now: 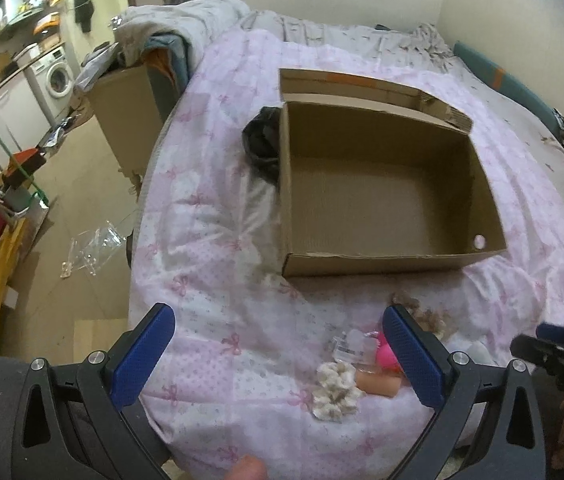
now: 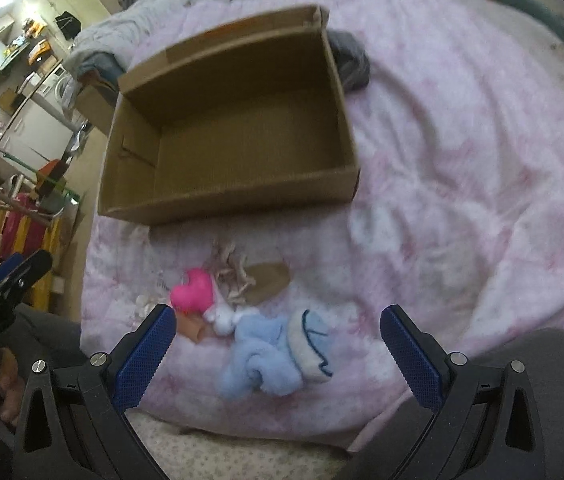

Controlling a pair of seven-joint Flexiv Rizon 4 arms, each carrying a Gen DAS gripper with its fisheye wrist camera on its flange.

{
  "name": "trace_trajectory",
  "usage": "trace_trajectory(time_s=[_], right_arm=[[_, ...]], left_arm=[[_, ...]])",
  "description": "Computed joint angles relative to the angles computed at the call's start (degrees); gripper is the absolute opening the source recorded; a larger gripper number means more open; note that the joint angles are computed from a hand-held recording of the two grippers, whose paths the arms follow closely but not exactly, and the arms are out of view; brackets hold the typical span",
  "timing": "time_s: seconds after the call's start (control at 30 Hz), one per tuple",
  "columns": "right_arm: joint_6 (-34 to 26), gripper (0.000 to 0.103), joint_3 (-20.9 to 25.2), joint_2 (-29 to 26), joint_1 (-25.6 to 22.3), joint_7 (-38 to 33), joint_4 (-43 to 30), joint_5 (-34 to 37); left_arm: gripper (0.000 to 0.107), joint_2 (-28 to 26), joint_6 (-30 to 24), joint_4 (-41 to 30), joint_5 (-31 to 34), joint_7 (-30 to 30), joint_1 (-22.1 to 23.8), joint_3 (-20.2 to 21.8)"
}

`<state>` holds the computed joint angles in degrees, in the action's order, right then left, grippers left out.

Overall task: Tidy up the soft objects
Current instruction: 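Lower the right tool onto the light-blue plush toy and close it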

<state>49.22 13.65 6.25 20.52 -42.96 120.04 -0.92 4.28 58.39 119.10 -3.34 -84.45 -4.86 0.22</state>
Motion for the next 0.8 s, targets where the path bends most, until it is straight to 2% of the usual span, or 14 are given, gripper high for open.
trace_trajectory(time_s=[0.13, 0.3, 0.4, 0.6, 0.67, 0.7, 0.8], right_arm=[[-0.9, 0.103, -0.4, -1.9, 0.6, -1.4, -1.1, 4.6], [-7.6, 0.103, -0.1, -5.8, 1.6, -4.1, -4.1, 5.7], [-14.7, 0.103, 0.6, -9.2, 3.0, -6.9, -7.2, 3.4], [-16.1, 0.103, 1.2, -12.9, 5.0, -7.0, -7.8, -2.3], [-15.5, 0.092, 1.2, -13.4, 5.4, -6.3, -7.2, -4.4], [-15.6, 0.079, 1.1, -13.5, 5.5, -5.9, -7.0, -5.2], [-15.4, 0.065, 1.0, -13.9, 5.6, -4.4, -6.7, -6.2]], left_arm=[[0.103, -1.2, -0.5, 0.3, 0.6, -2.0, 0.7, 0.3], [0.103, -2.0, -1.6, 0.0, 1.0, -3.4, 1.1, 0.5], [0.103, -2.1, -2.5, -0.1, 0.8, -3.2, 1.0, 0.5], [0.103, -2.7, -4.0, -0.6, 0.8, -3.6, 1.2, 0.6], [0.103, -2.7, -4.5, -0.7, 0.3, -3.6, 1.3, 0.7], [0.103, -2.8, -4.6, -0.7, 0.2, -3.7, 1.3, 0.7], [0.103, -2.7, -5.0, -0.6, -1.0, -3.6, 1.3, 0.8]])
